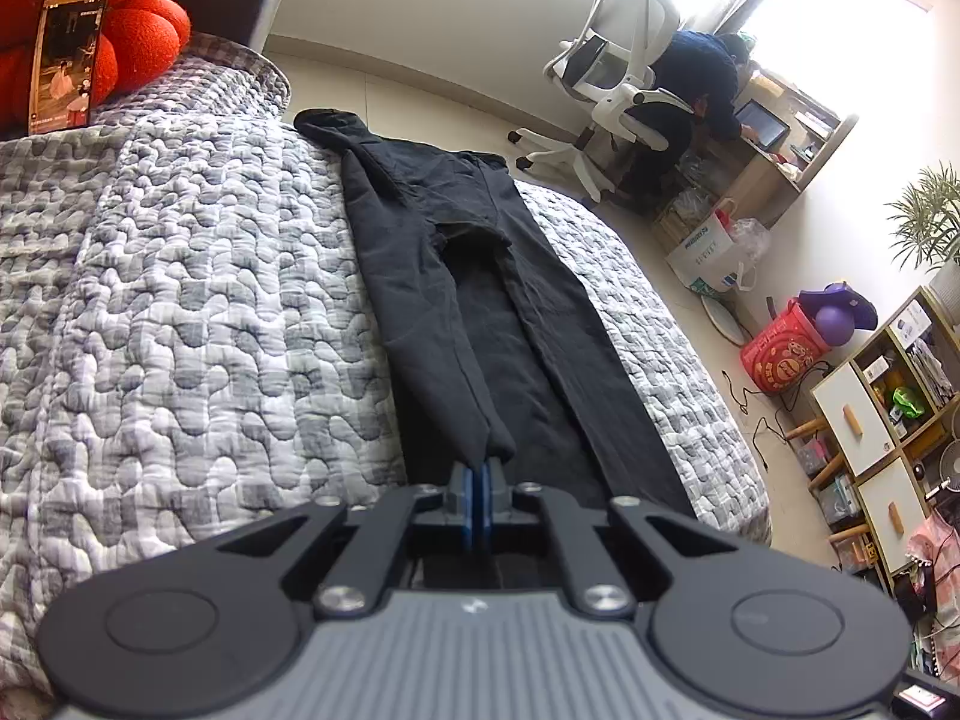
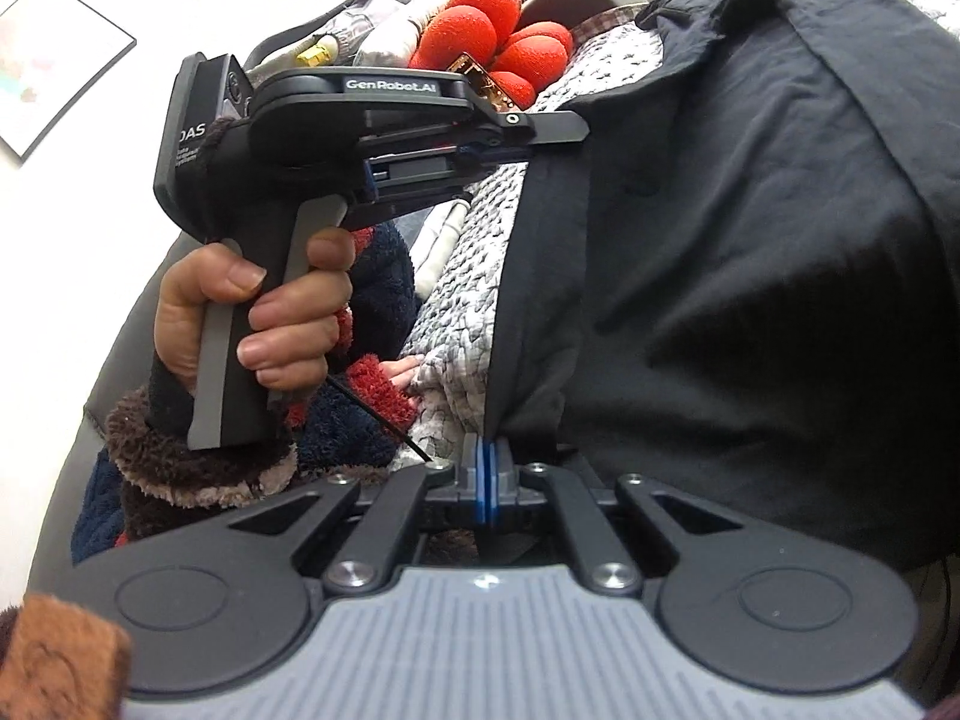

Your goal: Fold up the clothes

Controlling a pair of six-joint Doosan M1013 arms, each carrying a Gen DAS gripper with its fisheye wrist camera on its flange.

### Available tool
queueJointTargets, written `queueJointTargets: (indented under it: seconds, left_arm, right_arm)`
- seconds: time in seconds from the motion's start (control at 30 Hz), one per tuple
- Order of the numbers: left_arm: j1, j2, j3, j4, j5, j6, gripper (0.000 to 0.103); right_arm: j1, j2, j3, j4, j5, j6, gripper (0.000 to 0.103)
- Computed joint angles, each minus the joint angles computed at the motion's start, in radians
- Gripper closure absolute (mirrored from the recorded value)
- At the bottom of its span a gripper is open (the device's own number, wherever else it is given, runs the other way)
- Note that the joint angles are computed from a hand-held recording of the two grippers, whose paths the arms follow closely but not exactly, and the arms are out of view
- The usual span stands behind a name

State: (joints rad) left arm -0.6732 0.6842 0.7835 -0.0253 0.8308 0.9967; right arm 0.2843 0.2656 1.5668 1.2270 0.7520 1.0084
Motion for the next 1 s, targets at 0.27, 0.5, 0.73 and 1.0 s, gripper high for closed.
queueJointTargets:
  seconds: [0.27,0.5,0.73,1.0]
  left_arm:
    - [0.002,-0.005,0.012,-0.013,-0.018,0.014,0.100]
    - [-0.001,-0.011,0.022,0.017,-0.020,-0.017,0.100]
    - [0.004,-0.017,0.033,0.020,-0.023,-0.032,0.100]
    - [0.008,-0.021,0.039,0.012,-0.034,-0.036,0.100]
  right_arm:
    - [0.002,0.008,-0.007,0.004,0.007,-0.003,0.099]
    - [-0.001,0.006,-0.001,0.029,0.013,-0.025,0.099]
    - [-0.004,0.017,-0.008,0.038,0.032,-0.022,0.099]
    - [-0.008,0.032,-0.019,0.066,0.061,-0.029,0.099]
